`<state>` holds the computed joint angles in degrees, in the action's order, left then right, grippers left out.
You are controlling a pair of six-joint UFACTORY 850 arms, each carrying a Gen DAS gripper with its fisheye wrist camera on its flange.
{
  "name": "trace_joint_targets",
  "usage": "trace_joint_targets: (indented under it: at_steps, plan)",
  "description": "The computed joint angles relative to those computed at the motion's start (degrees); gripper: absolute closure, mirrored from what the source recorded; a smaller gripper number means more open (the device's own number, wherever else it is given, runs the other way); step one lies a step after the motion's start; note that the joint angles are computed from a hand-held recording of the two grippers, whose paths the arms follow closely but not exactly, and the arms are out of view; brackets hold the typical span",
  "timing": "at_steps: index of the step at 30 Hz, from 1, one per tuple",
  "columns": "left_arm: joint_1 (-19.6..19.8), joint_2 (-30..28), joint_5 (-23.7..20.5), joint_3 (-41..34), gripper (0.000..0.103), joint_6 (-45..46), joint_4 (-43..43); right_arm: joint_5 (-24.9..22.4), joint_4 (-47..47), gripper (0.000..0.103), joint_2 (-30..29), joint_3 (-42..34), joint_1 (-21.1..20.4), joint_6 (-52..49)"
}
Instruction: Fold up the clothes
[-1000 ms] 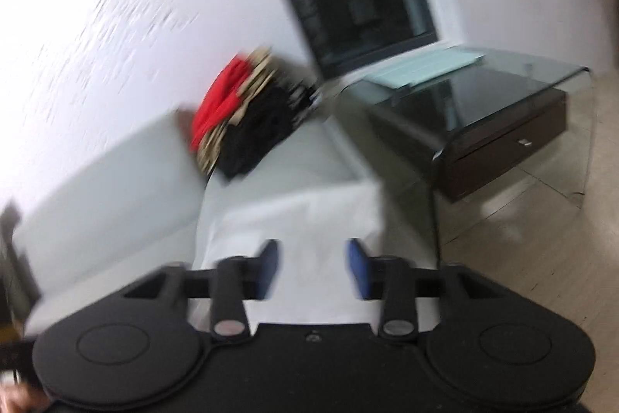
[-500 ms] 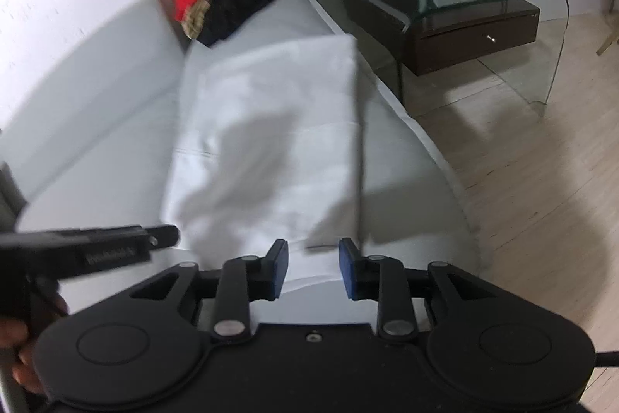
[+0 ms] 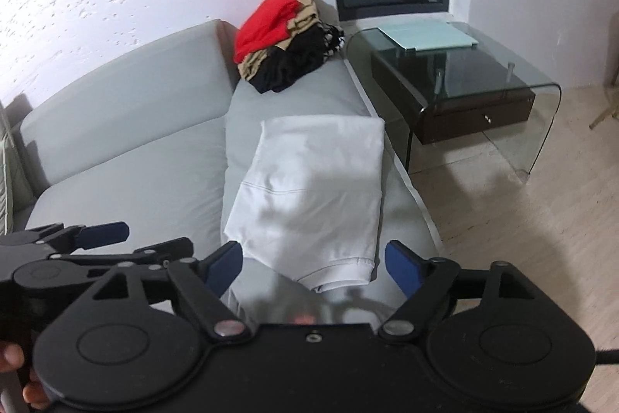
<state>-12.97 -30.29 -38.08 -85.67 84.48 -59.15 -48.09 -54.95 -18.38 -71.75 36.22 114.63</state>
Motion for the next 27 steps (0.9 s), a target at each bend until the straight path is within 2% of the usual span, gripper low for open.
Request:
trace_joint_targets:
  at_steps: [5, 9, 11, 14, 27]
  plan:
    - [0.40, 2.54, -0.60, 1.87, 0.007, 1.12, -0.32, -4.18, 3.31, 0.016, 0.22, -3.11, 1.33, -6.08]
    - [0.29, 3.08, -1.55, 2.08, 0.006, -0.89, 1.30, -7.95, 4.66, 0.009, -0.36, -5.30, 2.25, -9.12]
    - [0.04, 2.89, -1.87, 1.78, 0.006, -2.66, 2.94, -8.90, 5.18, 0.003, -0.56, -5.87, 2.53, -9.70]
    - [-0.32, 2.66, -2.08, 1.62, 0.006, -5.61, 5.57, -9.72, 5.54, 0.001, -0.69, -6.08, 2.84, -9.84]
    - [-1.53, 2.03, -0.07, 1.94, 0.007, -9.88, 10.14, -6.05, 6.99, 0.000, -0.12, -3.32, 2.05, -7.29]
